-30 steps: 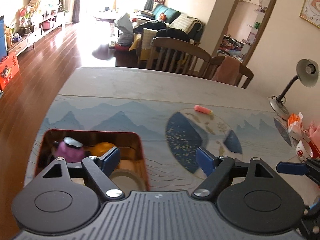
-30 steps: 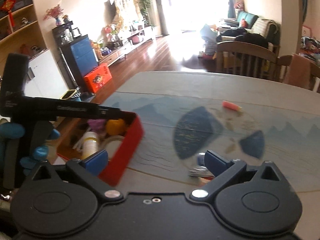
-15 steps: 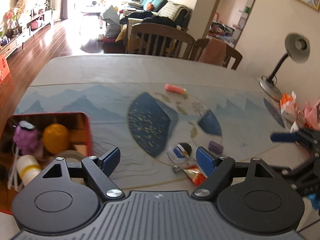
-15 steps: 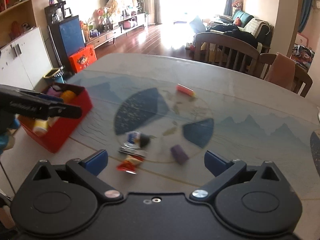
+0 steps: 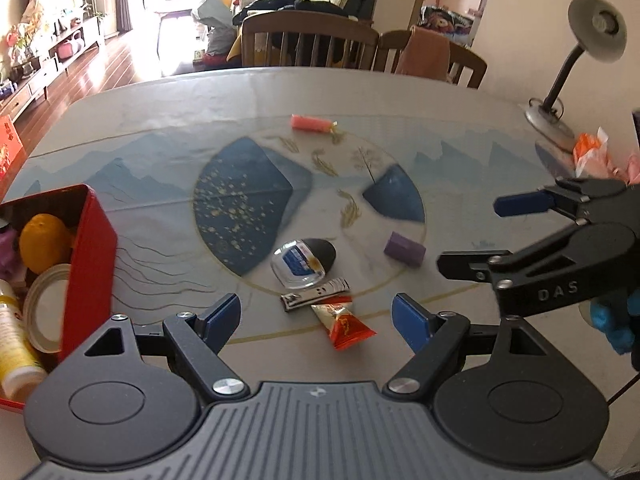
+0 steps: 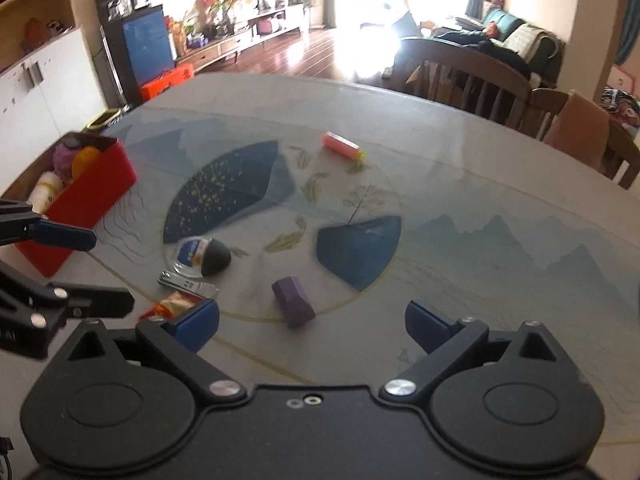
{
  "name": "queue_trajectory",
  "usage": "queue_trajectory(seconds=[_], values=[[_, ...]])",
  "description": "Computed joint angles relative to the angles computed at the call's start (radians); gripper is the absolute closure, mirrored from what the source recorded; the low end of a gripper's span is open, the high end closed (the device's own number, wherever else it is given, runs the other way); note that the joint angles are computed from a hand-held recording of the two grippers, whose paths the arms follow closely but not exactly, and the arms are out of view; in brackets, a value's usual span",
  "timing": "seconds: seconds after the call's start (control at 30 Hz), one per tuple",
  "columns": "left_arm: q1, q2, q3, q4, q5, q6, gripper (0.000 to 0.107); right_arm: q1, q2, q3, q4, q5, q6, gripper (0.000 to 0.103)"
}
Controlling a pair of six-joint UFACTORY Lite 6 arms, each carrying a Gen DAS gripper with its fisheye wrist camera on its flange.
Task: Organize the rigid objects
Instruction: 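Grasp the red snack packet with the left tool while the right tool grasps the purple block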
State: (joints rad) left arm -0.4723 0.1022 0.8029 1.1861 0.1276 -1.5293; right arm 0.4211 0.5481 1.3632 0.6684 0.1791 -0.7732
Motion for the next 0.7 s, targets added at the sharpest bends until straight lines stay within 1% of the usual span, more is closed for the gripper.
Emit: queue_trajectory(seconds=[0.07, 0.23, 0.3, 0.4, 0.47, 0.53, 0.57, 0.6, 0.63, 0.67, 0.7], values=[[-0.025, 0.046, 0.027, 0.067, 0.021, -0.079, 0.024, -0.009, 0.043, 0.04, 0.033, 0.025, -0.049, 0.006], [-0.074, 0.151, 0.086, 0.185, 0.073, -0.238, 0.024, -0.02, 0.132, 0.125, 0.057, 0.049, -0.093, 0.012], [-0.094, 0.191, 0.112, 0.224, 0.103, -0.285, 0.024, -0.027, 0.163, 0.162, 0.062, 0.065, -0.1, 0.016], [-0.107, 0.237, 0.143, 0.237, 0.123, -0.314, 0.024, -0.031, 0.209, 0.216, 0.045, 0.092, -0.1, 0.019], [-0.112, 0.257, 0.158, 0.224, 0.128, -0.314, 0.025, -0.031, 0.234, 0.248, 0.033, 0.113, -0.101, 0.029], [-0.115, 0.27, 0.169, 0.196, 0.132, -0.301, 0.025, -0.03, 0.247, 0.263, 0.048, 0.127, -0.124, 0.031], [-0.115, 0.276, 0.172, 0.193, 0.133, -0.304, 0.027, -0.028, 0.251, 0.266, 0.06, 0.131, -0.142, 0.035], [-0.114, 0.28, 0.175, 0.193, 0.127, -0.305, 0.034, -0.026, 0.253, 0.267, 0.066, 0.129, -0.153, 0.037], [-0.111, 0.287, 0.18, 0.184, 0.12, -0.295, 0.041, -0.024, 0.256, 0.27, 0.065, 0.128, -0.157, 0.043], [-0.109, 0.292, 0.185, 0.172, 0.116, -0.283, 0.044, -0.024, 0.263, 0.279, 0.06, 0.133, -0.154, 0.047], [-0.109, 0.295, 0.186, 0.171, 0.115, -0.284, 0.048, -0.023, 0.268, 0.283, 0.062, 0.137, -0.155, 0.049]])
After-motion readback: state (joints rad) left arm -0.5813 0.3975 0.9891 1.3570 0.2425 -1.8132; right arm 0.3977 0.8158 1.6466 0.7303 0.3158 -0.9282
